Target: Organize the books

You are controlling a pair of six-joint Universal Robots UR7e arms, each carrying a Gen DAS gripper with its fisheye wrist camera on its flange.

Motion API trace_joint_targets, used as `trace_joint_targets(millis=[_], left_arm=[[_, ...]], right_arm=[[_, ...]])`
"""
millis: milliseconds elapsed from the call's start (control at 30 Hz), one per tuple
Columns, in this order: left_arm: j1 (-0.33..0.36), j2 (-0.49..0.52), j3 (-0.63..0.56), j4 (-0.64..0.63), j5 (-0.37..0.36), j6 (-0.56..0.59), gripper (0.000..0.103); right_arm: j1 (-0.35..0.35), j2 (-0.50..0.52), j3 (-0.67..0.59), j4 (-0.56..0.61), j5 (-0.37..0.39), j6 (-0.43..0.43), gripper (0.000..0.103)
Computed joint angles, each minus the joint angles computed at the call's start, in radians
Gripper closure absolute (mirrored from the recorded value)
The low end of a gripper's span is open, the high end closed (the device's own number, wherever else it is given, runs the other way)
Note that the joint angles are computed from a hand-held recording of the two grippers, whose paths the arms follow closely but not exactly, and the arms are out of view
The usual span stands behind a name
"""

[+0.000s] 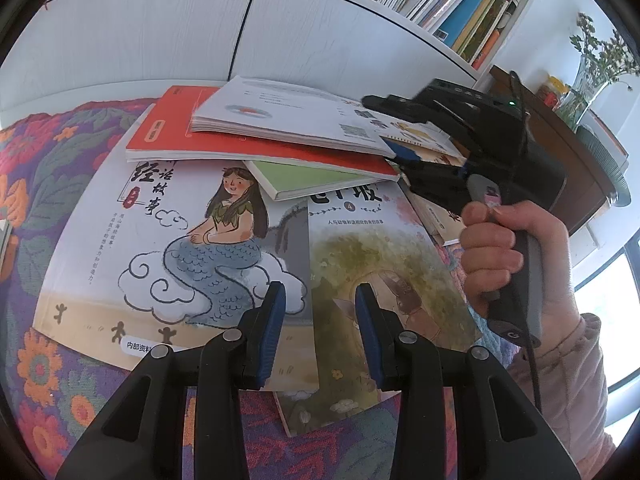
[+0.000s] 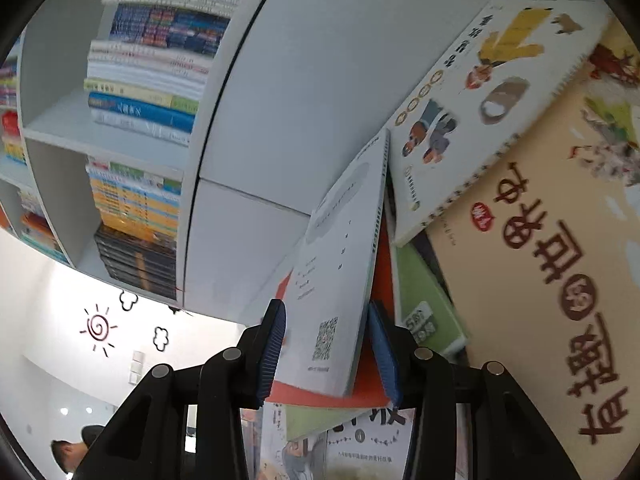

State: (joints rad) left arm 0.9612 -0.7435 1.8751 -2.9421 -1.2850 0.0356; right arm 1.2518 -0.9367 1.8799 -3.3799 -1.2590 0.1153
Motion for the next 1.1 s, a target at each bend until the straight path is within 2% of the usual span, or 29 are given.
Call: trace_joint_targets(millis=[33, 100, 167, 200, 267, 400, 533, 667, 833, 933, 967, 1100], left_arm=[[0.001, 0.000, -0.001, 0.001, -0.002, -0.001, 0.069], [0.003, -0.001, -0.003, 0.004, -0.009, -0.003, 0.069], [0.006, -0.002, -0.005, 0.008, -0.015, -0.006, 0.068], [0.007, -0.003, -0.006, 0.012, -0.017, -0.008, 0.068], [0.008, -0.009, -0.014, 0.039, -0.019, -0.023, 0.068], [0.011, -0.039, -0.042, 0.140, 0.013, -0.087, 0.068], [0.025, -0.065, -0.051, 0.139, 0.038, -0.102, 0.068], [0.036, -0.083, -0.062, 0.161, 0.021, -0.120, 0.068], [0.025, -0.109, -0.048, 0.158, 0.009, -0.107, 0.068], [0.015, -0.133, -0.031, 0.148, 0.000, -0.095, 0.066], [0.011, -0.141, -0.027, 0.145, 0.000, -0.092, 0.066], [0.007, -0.164, -0.020, 0.144, 0.005, -0.090, 0.066]], right_arm=[[0.000, 0.009, -0.010, 0.005, 0.015, 0.005, 0.064], [-0.004, 0.028, -0.022, -0.004, 0.047, 0.021, 0.076], [0.000, 0.042, -0.036, -0.005, 0.053, 0.025, 0.088], [0.004, 0.044, -0.037, -0.009, 0.041, 0.031, 0.090], [0.009, 0.051, -0.043, -0.022, 0.042, 0.037, 0.091], [-0.007, 0.035, -0.017, -0.032, 0.103, 0.077, 0.092], [0.001, -0.055, 0.063, 0.029, 0.071, 0.019, 0.092], [0.007, -0.178, 0.156, 0.096, 0.035, -0.035, 0.092], [0.043, -0.375, 0.280, 0.189, -0.082, -0.086, 0.092], [0.123, -0.474, 0.316, 0.247, -0.246, -0.135, 0.092], [0.166, -0.495, 0.319, 0.263, -0.322, -0.154, 0.092], [0.339, -0.476, 0.313, 0.272, -0.594, -0.243, 0.090]])
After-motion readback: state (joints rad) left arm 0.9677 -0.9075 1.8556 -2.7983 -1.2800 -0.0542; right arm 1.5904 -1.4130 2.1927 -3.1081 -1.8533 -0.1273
